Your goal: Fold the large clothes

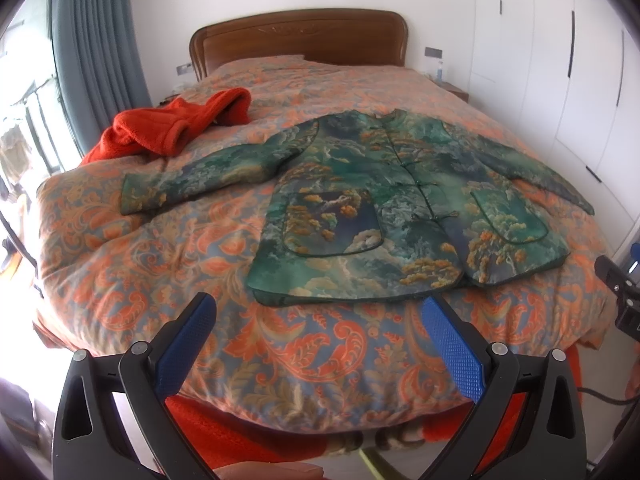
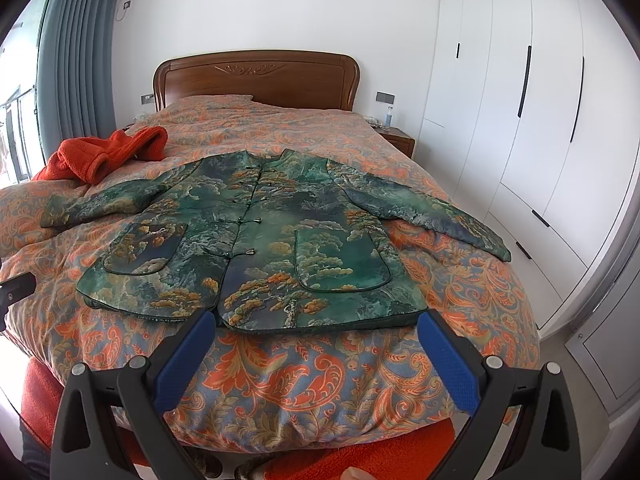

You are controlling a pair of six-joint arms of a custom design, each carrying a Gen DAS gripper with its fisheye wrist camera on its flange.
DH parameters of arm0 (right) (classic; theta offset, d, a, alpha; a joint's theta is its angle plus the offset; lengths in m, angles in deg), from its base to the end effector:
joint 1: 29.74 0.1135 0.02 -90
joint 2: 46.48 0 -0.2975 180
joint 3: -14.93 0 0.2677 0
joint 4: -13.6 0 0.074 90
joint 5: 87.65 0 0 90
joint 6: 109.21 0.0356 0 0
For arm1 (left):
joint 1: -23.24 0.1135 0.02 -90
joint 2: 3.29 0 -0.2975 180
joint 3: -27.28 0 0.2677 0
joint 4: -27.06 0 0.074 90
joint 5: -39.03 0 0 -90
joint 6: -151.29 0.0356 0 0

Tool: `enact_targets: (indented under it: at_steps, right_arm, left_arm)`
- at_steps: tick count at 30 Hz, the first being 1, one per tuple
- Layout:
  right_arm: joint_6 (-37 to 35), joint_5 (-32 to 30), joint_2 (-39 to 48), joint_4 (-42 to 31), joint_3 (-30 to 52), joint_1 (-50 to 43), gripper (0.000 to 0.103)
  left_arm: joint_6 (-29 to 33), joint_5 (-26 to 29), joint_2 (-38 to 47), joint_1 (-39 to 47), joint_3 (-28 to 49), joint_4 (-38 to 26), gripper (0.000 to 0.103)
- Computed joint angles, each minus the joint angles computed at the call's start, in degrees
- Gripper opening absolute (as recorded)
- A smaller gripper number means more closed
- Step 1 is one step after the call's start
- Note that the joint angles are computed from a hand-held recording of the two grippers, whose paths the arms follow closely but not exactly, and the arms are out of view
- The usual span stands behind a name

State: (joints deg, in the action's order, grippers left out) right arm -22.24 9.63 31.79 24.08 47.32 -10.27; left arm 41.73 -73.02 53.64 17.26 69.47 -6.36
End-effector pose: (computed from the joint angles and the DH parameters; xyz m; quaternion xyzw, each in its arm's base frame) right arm 0.2231 0.0741 0.1493 -0.1445 0.8755 0.0096 0.4611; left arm 0.1883 -0.0063 0.2150 -0.1762 0.9023 0.0967 0.3813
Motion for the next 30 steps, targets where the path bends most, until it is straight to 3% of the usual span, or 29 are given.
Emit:
enact_targets:
  at_steps: [30]
  right_arm:
    - [0.44, 0.71, 1.71, 0.93, 0.12, 1.09, 0.103]
  left_arm:
    - [-0.37, -0.16, 0.60, -0.53, 0.15, 0.28, 0.103]
